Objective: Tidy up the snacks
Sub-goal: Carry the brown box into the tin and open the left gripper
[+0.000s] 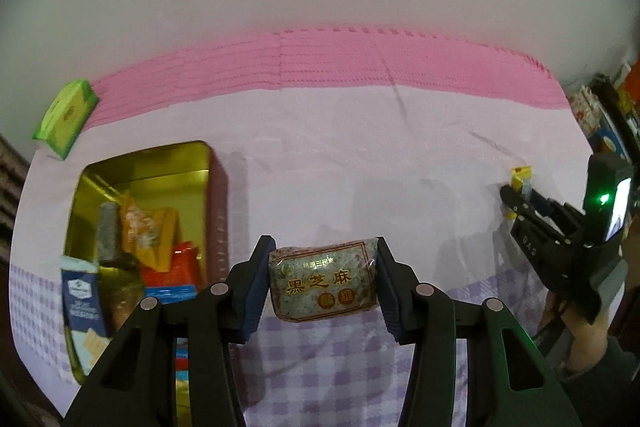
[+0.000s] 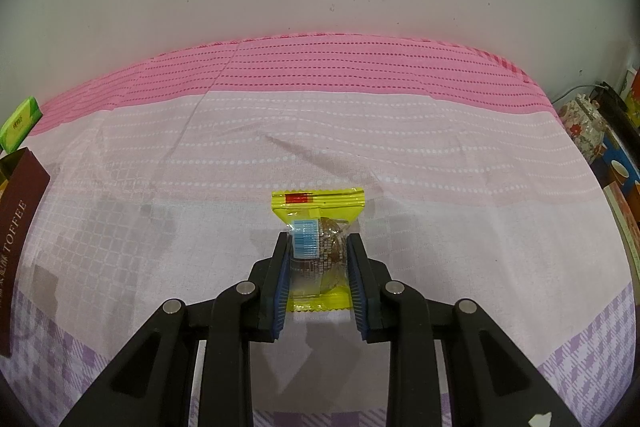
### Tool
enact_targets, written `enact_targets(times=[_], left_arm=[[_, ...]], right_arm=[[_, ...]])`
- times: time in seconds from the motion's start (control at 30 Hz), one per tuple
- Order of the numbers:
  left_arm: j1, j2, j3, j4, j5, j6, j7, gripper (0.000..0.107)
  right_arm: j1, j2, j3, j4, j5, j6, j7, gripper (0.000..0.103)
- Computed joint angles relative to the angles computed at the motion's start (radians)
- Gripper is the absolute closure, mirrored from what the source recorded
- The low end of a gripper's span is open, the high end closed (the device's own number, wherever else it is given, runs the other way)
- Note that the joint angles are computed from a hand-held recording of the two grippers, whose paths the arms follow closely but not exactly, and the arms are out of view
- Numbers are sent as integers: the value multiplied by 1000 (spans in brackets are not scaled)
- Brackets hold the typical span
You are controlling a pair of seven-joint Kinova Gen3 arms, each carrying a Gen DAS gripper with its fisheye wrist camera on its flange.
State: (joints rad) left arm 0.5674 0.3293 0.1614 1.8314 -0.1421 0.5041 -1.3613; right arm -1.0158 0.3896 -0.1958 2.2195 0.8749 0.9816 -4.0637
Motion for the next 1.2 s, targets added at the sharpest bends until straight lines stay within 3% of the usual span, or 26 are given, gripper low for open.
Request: enact_targets(times=[0.17, 0.4, 0.57, 1.03, 1.2], left_arm=[[-43, -51, -5, 17, 6, 6, -26, 58], [-65, -81, -48, 12, -76, 8, 23, 58], [-95, -68, -59, -13, -99, 38, 35, 59], [-181, -3, -69, -81, -49, 97, -1, 58], [-164, 27, -97, -80, -83, 92, 29, 58]], right_arm=[[1, 1, 0, -3, -2, 2, 5, 78], [1, 0, 0, -1, 0, 1, 3, 78], [1, 0, 0, 0, 1, 0, 3, 78], [2, 0, 0, 0, 2, -1, 4, 78], [2, 0, 0, 1, 2, -1, 4, 78]])
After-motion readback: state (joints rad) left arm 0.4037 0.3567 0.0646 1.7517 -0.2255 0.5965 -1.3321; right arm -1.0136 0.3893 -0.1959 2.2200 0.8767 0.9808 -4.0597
